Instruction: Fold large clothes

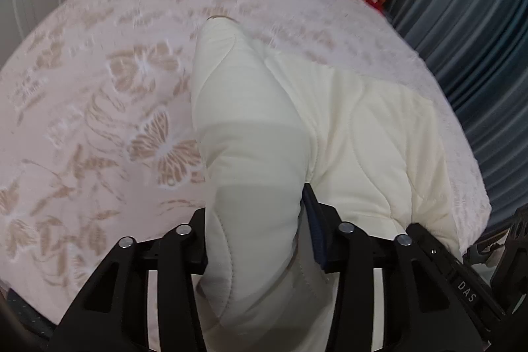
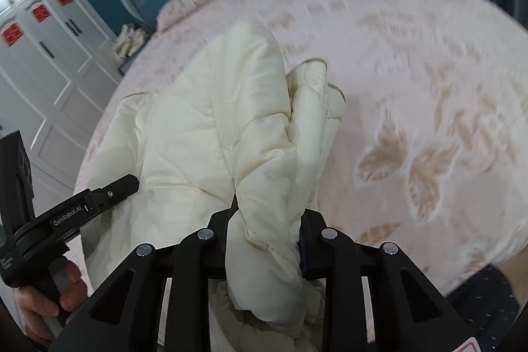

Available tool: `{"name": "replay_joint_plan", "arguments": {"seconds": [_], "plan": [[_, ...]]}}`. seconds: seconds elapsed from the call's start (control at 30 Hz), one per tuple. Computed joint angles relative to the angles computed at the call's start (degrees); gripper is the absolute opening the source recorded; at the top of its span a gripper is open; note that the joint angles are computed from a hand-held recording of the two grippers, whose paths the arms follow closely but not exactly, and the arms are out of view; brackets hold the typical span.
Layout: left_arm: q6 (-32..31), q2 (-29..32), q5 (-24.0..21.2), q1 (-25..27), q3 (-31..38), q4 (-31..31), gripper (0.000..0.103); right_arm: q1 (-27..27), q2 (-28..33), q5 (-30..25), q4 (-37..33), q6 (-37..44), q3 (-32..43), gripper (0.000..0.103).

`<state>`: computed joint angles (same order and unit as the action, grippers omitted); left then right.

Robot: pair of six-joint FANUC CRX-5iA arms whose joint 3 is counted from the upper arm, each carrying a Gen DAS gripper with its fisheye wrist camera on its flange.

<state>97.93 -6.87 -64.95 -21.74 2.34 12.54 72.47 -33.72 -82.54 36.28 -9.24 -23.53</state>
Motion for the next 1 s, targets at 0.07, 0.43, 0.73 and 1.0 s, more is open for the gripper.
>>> {"name": "replay_joint_plan", "arguments": {"seconds": [0.07,0.43,0.73,1.0], "plan": [[-0.5,-2.2,-0.1,-0.2,0.6,-0.6,0.041,3.2,0.2,-2.8,3.1,-0.7,1.2,0.026],[-4.3,-10.9,2.5,3.9,2.7,3.5,0.041,16.7,4.2,-13.4,21.2,1.3,9.3,0.026],[-11.3,-14.8,7.1,12.7,1.7,11.7,0.041,12.1,11.1,-6.4,28.3,13.7,17.0,0.026],[-18.6,-13.7,11.8,18.9,-2.2,14.9,0.041,-1.3,14.1,11.6,22.0,19.7,16.9,0.026]]}}
